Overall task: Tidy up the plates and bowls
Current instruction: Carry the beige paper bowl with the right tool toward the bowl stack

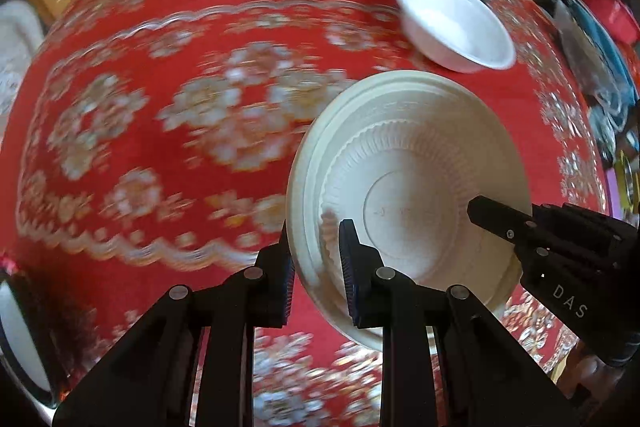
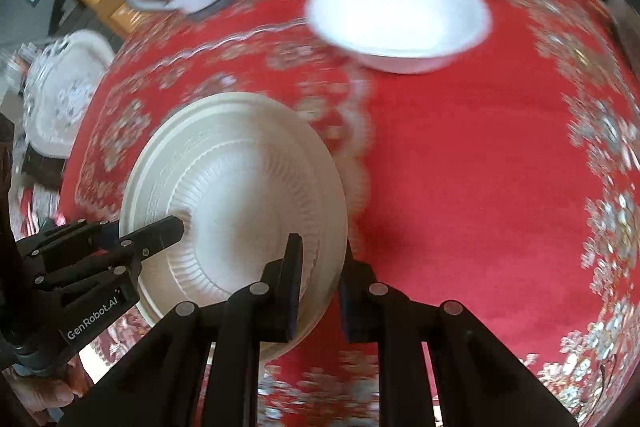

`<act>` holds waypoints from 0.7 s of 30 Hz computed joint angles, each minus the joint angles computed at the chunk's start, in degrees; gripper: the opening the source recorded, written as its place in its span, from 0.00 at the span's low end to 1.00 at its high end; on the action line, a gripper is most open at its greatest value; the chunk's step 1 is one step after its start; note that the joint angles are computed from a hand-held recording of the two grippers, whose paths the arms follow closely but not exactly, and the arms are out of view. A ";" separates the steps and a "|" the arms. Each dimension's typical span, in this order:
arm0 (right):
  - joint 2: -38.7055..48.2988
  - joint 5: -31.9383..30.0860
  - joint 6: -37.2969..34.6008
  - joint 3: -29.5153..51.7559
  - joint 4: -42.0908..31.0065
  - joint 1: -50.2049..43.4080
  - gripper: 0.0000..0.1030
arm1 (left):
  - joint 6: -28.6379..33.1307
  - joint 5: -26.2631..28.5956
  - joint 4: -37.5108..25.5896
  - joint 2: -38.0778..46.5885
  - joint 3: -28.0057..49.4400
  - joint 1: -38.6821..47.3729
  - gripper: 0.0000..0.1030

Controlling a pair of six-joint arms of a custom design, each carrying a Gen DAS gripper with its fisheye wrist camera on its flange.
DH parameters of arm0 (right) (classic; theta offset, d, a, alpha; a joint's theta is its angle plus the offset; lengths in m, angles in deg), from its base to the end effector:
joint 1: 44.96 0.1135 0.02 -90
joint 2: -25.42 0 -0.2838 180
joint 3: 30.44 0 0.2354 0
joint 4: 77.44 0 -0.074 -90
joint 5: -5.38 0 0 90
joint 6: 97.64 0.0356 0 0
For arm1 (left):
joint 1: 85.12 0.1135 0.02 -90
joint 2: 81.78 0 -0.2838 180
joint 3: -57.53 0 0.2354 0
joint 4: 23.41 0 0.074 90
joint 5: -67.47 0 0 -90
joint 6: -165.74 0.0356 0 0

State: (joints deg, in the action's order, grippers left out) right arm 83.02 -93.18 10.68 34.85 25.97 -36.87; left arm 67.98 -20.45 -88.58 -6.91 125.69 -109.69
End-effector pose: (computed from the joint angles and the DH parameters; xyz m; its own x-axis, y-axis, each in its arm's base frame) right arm 0.1384 0.0250 0.2827 -0.9373 0.1807 -0.2981 0.1079 0.9635 0.2450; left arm 0.1939 -0.0901 0.2558 -0.9139 0.2695 -0.3035 0.3052 0.9492 -0.0762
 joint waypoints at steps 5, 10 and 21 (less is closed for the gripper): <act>5.50 4.04 9.82 3.06 3.72 15.68 0.17 | 8.26 2.04 -3.25 -4.57 -0.95 13.19 0.20; 12.05 5.76 14.15 7.66 6.41 25.11 0.17 | 17.25 4.93 -6.13 -6.64 -0.43 26.49 0.20; 25.46 8.98 16.47 20.64 7.18 38.02 0.17 | 33.88 10.61 -10.88 -5.95 3.81 51.83 0.20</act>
